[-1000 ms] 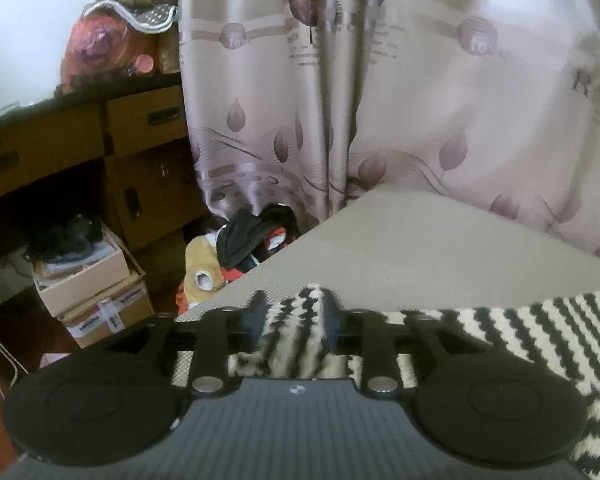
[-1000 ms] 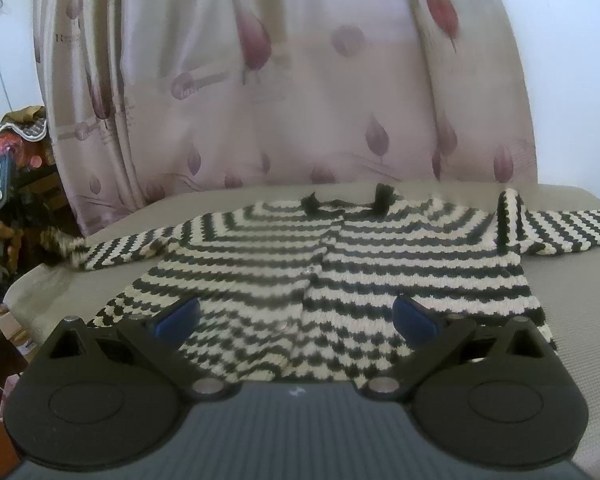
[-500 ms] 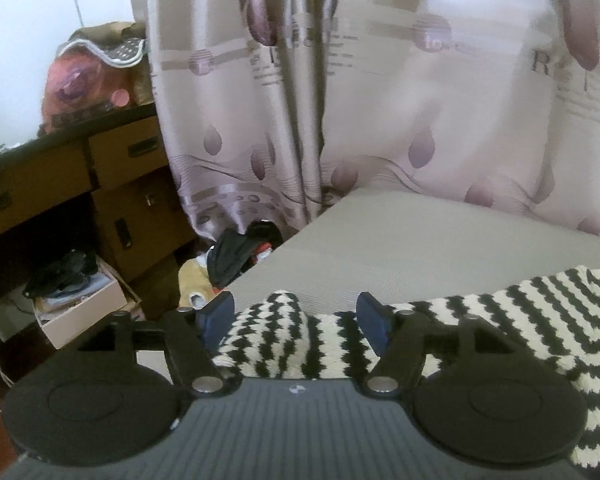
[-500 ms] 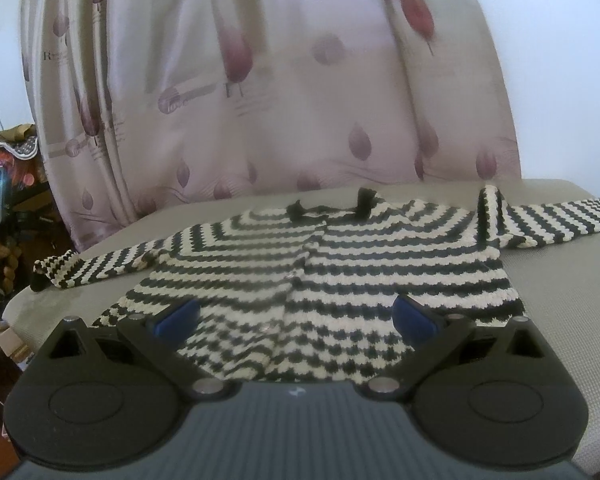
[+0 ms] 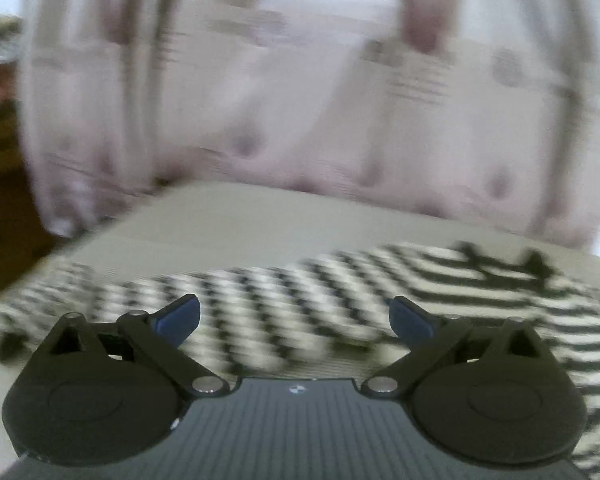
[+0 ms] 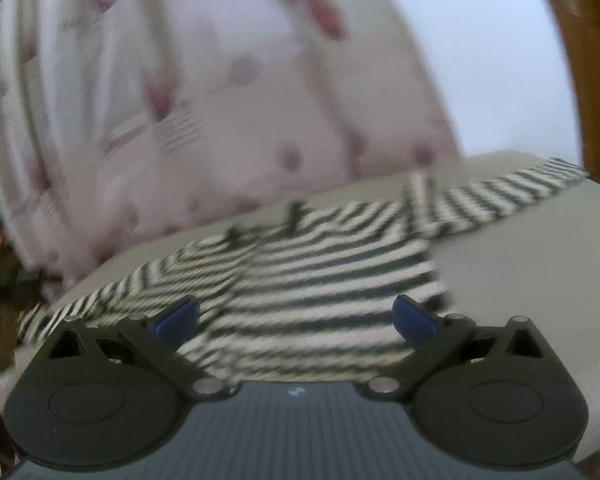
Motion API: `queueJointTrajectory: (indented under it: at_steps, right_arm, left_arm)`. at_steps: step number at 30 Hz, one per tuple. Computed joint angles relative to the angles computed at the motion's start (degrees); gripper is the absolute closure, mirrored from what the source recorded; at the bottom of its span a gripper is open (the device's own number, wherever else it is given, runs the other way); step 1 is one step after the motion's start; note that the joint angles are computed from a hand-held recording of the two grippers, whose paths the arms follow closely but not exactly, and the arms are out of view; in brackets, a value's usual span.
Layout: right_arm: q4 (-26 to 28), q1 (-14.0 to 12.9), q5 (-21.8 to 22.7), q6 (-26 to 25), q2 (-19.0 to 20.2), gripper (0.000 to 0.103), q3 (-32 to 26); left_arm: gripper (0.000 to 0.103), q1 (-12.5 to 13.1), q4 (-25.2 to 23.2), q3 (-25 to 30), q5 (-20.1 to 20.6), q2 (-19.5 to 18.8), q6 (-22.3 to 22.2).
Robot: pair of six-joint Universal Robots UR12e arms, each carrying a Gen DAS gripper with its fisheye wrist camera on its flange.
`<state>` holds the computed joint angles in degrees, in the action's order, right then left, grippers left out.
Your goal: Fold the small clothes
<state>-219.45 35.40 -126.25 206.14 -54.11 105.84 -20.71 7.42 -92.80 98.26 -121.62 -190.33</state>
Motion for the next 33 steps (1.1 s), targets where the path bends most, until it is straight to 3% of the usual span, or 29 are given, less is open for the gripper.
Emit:
queueJointTrajectory:
  at_steps: [3,9,13,15,18,21,24,29,30,32,33]
  right_arm:
    - [-2.82,-2.94,-0.02,4.13,-1.72,0.000,3.51]
    - [-6.77,-11.73,1.47,15.99,-5.17,0.005,9.81]
    - [-6.18,-19.07,5.17,26.06,-6.80,0.036,12.02]
    - [-3.52,-22.76,7.12,29.35,-7.60,0.036,12.13]
    - [0.90,-26.77,6.31,32.54,-8.35,0.035,11.70]
    - [3.46,-30.83,11.23,36.22,-8.61,0.035,11.50]
    - [4.43,-33.45,16.18,38.99,-7.57,0.026,10.45]
    - [2.55,-35.31,19.68,43.95,-4.85,0.027,8.15]
    - [2.56,-35.44,20.13,43.02,-4.43,0.030,7.48]
    - [5.00,-35.16,19.28,39.89,-4.33,0.067,6.19]
    - [7.17,-34.77,17.66,38.84,-4.73,0.078,5.79]
  left_arm:
    - [0.003,-1.29,-0.01,1.69,-5.03,-1.88,-1.01]
    - [0.003,-4.18,-1.80,6.10,-4.05,-5.85,0.15]
    - [0.003,-5.18,-6.14,7.96,-1.33,-6.76,2.29]
    - [0.003,-5.40,-5.18,7.66,-0.31,-6.79,2.02]
    - [0.001,-5.33,-4.39,7.36,0.08,-6.77,0.29]
    - [0.001,-5.31,-6.23,7.71,0.78,-6.66,-1.77]
    - [0.001,-5.34,-8.09,8.24,1.04,-6.69,-2.40]
    - [0.000,-5.64,-10.59,9.08,1.84,-6.90,-0.64]
    - [0.000,-5.64,-10.96,9.19,1.80,-6.94,-0.31]
    - [0.000,-5.71,-11.35,9.41,1.92,-7.06,0.13]
    - [0.000,-5.71,-11.30,9.41,1.90,-7.09,0.28]
